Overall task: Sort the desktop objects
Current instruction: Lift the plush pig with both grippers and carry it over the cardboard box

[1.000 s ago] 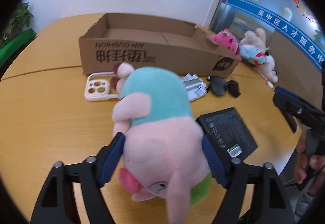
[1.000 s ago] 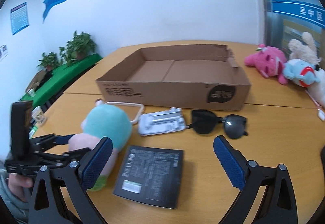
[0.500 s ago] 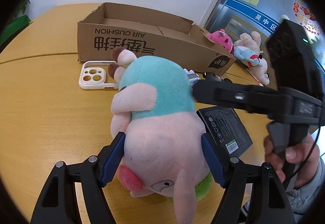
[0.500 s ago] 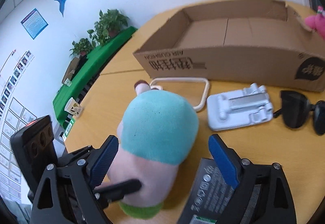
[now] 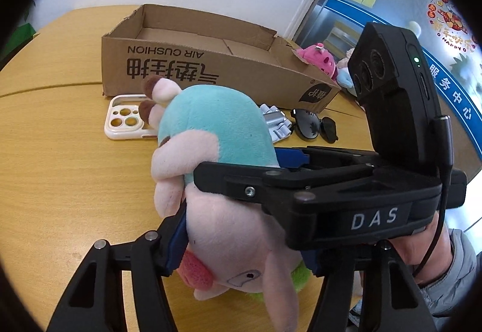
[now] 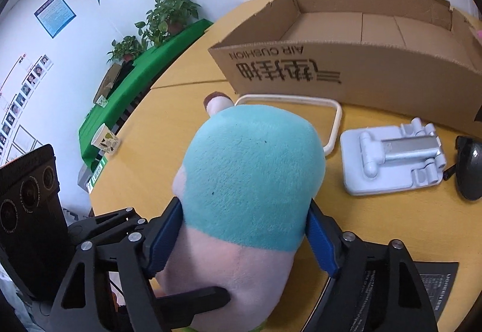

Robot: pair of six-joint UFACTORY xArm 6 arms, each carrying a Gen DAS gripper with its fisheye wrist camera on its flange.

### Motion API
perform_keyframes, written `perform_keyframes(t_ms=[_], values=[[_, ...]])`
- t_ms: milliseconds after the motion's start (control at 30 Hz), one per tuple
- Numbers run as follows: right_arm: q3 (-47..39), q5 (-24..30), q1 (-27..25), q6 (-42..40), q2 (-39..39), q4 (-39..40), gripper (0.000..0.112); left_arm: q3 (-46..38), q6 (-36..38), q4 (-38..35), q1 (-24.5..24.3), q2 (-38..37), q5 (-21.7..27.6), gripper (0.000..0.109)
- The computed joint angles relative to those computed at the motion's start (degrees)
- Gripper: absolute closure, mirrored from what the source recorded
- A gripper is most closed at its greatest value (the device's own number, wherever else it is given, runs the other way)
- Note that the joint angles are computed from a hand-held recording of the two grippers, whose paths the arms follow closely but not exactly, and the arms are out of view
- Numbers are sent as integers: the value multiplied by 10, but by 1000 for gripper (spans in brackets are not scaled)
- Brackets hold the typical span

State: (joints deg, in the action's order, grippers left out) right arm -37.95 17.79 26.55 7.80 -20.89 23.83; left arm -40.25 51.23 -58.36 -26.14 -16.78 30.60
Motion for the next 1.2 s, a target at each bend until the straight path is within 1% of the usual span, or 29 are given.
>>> perform_keyframes(t_ms=[33,167,233,300,333,400,433,500,533,633,767,833,867,967,1000,1033,1067,1133,1200], values=[[-1,2,-5,12,-7,-21,39,-5,3,-4,-3,0,-1,49],[-10,-22,-22,30,-41,-69,40,-33,31,-20,-15,-16,-16,49],[-32,-28,-39,52,-53,-125,40,-66,44,-20,-24,-14,-27,49],[-69,-28,-61,49,-51,-161,40,-117,63,-26,-30,6,-32,49],[-84,-35,-69,34,-47,-161,40,-137,72,-28,-31,15,-33,49],[-131,-28,-89,5,-34,-161,40,-193,89,-33,-33,42,-36,49],[-149,-41,-94,-17,-24,-150,40,-215,96,-37,-33,53,-38,49],[-201,-36,-110,-51,0,-141,40,-272,116,-50,-33,84,-42,49],[-226,-32,-117,-67,13,-133,40,-286,120,-53,-33,89,-42,49],[-301,-16,-137,-132,57,-77,40,-363,117,-48,-27,139,-40,49],[-414,23,-167,-251,138,41,40,-476,75,-5,-13,224,-33,49],[-461,50,-182,-278,175,77,40,-519,47,20,-3,259,-20,49],[-495,67,-190,-289,206,93,40,-548,27,35,4,283,-10,49],[-585,108,-207,-309,291,134,40,-618,-26,79,19,344,14,49],[-606,115,-207,-297,314,131,40,-658,-54,104,26,379,26,49],[-644,132,-213,-297,350,139,40,-680,-74,119,27,398,32,49],[-685,149,-218,-290,388,143,40,-725,-114,149,23,433,42,49],[-764,177,-223,-265,462,139,40,-812,-170,186,34,502,81,49],[-845,209,-234,-252,539,156,40,-932,-235,227,45,590,135,49]])
